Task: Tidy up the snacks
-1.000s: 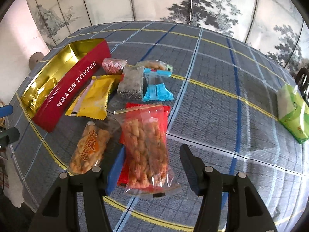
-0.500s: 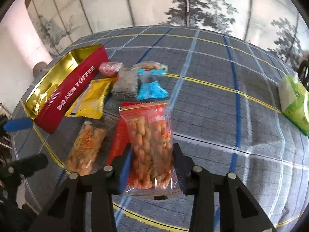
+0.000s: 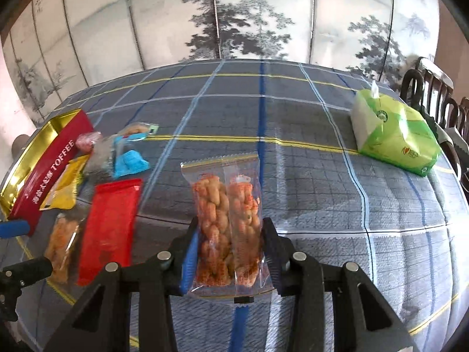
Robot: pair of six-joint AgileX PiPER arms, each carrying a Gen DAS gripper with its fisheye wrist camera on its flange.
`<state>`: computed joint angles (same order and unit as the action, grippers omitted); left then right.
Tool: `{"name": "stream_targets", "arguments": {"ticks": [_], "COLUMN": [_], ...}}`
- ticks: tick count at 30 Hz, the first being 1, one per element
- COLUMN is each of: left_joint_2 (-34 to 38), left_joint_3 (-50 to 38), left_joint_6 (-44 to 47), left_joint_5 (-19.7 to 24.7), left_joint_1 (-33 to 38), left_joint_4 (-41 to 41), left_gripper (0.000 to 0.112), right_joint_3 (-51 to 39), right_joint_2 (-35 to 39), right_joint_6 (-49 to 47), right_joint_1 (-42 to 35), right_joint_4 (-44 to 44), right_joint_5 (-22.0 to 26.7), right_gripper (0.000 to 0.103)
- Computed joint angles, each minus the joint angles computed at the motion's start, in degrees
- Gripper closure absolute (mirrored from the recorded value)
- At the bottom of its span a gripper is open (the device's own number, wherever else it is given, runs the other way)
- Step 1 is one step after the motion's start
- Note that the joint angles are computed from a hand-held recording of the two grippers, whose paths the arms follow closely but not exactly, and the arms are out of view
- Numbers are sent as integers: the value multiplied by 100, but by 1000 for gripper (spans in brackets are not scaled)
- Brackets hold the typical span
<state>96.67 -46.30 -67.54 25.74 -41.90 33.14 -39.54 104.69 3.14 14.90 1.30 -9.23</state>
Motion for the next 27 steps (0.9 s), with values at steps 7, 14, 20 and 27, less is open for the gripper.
{"name": "stream_targets", "arguments": {"ticks": [7,14,20,27], "left_joint_2": [308,515,493,366], "left_joint_3": [-182,-294,-276,-185], "left_joint_6": [354,360,444,843], "left_joint_5": [-171,-210,-241,-239], "left_joint_1": [170,222,241,259], "left_joint_4": [-389,-426,-422,-698], "left_gripper": [54,56,72,78], "right_joint_3": [-28,16,13,6], "right_joint_2": [169,188,178,176], "right_joint_6": [546,633,684,569], "right_joint_1": [-137,-150,-172,-155], "right_joint_4": [-604,-637,-715,-596], "right_joint_5": [-198,-335,-320,-305], "right_gripper": [63,63,62,62]}}
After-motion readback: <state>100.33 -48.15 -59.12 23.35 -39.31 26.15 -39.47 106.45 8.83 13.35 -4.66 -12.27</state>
